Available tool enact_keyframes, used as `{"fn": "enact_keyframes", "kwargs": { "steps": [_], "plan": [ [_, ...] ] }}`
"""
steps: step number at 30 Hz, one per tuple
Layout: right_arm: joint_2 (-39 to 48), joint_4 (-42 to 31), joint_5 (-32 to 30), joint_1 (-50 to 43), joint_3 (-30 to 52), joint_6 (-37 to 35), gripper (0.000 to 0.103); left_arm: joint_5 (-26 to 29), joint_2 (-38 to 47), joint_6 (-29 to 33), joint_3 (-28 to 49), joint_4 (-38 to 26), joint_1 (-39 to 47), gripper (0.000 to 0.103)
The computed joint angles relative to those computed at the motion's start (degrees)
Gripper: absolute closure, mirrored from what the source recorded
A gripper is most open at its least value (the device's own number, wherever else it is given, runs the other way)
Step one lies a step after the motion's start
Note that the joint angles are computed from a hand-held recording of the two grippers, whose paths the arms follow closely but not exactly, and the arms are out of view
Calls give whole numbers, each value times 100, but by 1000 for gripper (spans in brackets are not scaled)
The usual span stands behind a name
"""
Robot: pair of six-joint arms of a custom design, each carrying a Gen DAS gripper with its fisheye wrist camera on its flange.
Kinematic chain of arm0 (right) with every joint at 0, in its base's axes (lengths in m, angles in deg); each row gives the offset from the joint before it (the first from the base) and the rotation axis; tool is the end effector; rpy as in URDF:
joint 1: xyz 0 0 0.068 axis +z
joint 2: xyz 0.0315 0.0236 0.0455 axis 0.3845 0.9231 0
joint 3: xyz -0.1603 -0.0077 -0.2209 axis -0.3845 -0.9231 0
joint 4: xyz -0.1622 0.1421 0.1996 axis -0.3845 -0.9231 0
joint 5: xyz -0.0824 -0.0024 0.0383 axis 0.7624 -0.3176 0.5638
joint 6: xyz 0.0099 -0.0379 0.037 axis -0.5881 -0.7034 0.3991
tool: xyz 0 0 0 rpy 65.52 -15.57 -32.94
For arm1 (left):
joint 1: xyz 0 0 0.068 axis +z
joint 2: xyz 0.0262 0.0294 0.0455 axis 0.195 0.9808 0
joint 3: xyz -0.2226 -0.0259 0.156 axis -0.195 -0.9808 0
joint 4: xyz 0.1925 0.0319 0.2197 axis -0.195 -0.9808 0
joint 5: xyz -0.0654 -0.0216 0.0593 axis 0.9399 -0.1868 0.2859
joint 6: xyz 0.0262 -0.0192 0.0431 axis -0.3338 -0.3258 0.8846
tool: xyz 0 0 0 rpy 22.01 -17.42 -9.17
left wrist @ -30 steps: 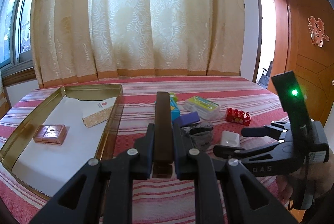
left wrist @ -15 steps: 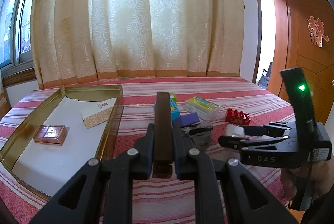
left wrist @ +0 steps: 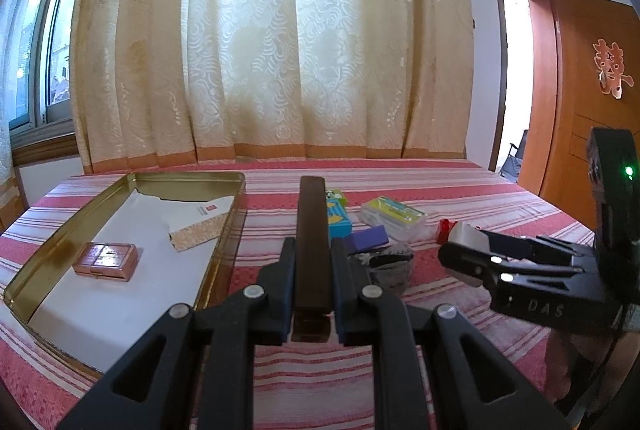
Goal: Organize rigid objects
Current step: 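Carry the dark bar and the charger over the gold tray with both tools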
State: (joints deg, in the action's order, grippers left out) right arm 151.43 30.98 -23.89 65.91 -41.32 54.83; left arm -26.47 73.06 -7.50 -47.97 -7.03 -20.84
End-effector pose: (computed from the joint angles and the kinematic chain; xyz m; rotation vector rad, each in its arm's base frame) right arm 0.2173 0.1752 0.0749 0.1716 2.0704 0.0921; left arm 0.2581 -0.1590 0.0532 0.4096 1.9189 -0.3666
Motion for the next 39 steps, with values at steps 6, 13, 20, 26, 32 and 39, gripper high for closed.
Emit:
{"fn": "enact_keyframes", "kwargs": {
  "steps": [6, 13, 20, 26, 32, 39],
  "plan": [
    [352, 31, 443, 366, 260, -160, 41, 37, -29, -21, -100, 120, 115, 89],
    [572, 210, 647, 544, 418, -303, 41, 163, -29, -79, -148, 187, 311, 89],
    [812, 527, 882, 739, 517, -485, 41, 297, -30, -131, -189, 237, 529, 89],
    [958, 752, 1035, 863, 590, -587, 41, 373, -9, -128, -206, 284, 650, 89],
    [1134, 878, 1156, 1016, 740, -735, 41, 461, -20, -139, -227, 302, 795, 89],
    [1261, 921, 943, 1020, 907, -870, 41, 423, -28, -83, -345, 494, 989, 89]
  ]
}}
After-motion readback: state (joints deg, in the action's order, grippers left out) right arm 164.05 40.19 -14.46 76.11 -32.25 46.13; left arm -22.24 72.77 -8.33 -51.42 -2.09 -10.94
